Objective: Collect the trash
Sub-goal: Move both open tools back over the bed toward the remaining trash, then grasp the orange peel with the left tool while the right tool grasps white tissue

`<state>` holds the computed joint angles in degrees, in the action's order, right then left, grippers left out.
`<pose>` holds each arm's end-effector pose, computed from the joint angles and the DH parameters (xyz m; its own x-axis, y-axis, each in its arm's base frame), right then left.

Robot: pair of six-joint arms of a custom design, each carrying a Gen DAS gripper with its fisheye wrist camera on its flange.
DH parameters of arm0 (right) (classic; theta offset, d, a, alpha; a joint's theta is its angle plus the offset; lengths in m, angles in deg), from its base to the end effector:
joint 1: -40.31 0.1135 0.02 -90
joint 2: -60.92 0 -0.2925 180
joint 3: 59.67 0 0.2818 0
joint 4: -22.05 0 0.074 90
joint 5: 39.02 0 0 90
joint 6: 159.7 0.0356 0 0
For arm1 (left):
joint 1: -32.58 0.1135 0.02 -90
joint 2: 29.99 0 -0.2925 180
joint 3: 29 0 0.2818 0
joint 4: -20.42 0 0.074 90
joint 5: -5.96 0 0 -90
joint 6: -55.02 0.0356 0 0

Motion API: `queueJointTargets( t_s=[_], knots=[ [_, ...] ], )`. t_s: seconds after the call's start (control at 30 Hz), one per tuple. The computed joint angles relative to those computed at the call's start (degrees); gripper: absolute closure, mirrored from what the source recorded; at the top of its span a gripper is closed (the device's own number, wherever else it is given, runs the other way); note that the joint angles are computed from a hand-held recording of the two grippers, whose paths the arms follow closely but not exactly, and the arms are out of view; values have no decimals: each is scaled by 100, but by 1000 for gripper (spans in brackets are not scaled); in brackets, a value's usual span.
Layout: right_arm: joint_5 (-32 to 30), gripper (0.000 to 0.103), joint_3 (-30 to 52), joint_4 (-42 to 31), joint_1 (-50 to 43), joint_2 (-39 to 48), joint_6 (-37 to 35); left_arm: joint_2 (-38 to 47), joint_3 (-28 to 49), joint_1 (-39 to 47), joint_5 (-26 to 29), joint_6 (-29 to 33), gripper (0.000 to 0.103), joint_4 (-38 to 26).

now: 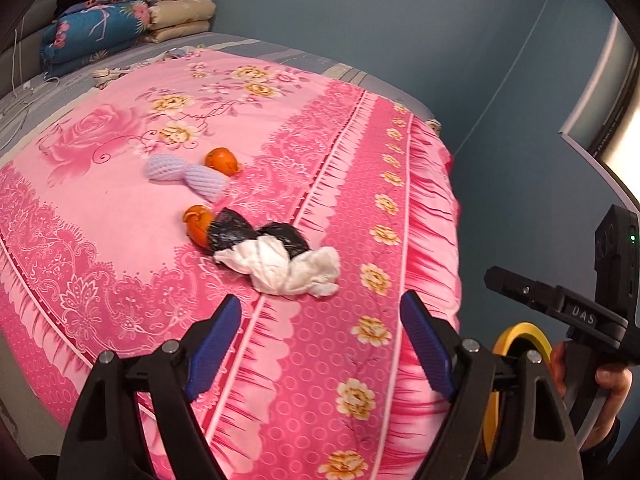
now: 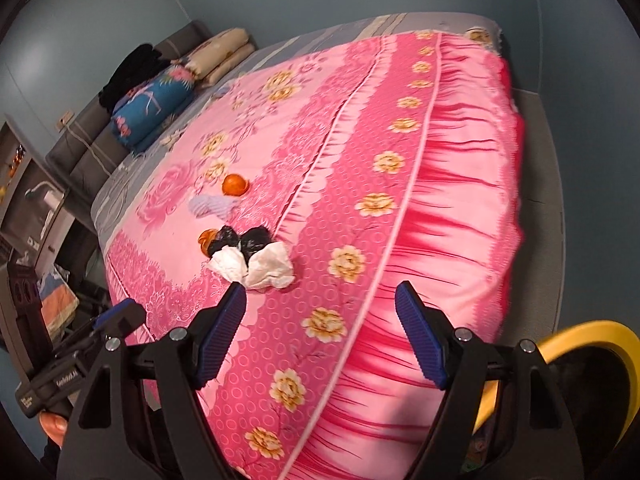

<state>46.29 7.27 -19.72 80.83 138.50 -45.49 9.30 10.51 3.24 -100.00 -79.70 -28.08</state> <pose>0.2268 0.1977 0.2604 -0.8305 -0.1721 -0.5298 -0.3781 0.8726 0.3092 0.1333 -0.0637 0.2190 -0.6816 -0.3930 -0.6173 -0.2364 0.9166 -0.3224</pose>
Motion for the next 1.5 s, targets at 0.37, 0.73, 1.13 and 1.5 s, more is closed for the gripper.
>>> queueJointTargets(
  t_s=[0.37, 0.73, 1.13, 1.5],
  knots=[
    [-26, 29, 865, 283, 399, 1729, -53, 716, -278, 3160, 1918, 1852, 25, 925],
    [-59, 29, 1914, 143, 694, 3141, -199, 3120, 361, 4758, 2658, 2923, 25, 2154],
    [106, 29, 2836, -260, 982, 4072, -453, 5533, 2075, 4853, 2321, 3293, 25, 2582],
    [377, 29, 3373, -584, 1151, 4689, -692, 6957, 3237, 4652, 2226, 3372, 25, 2559]
  ],
)
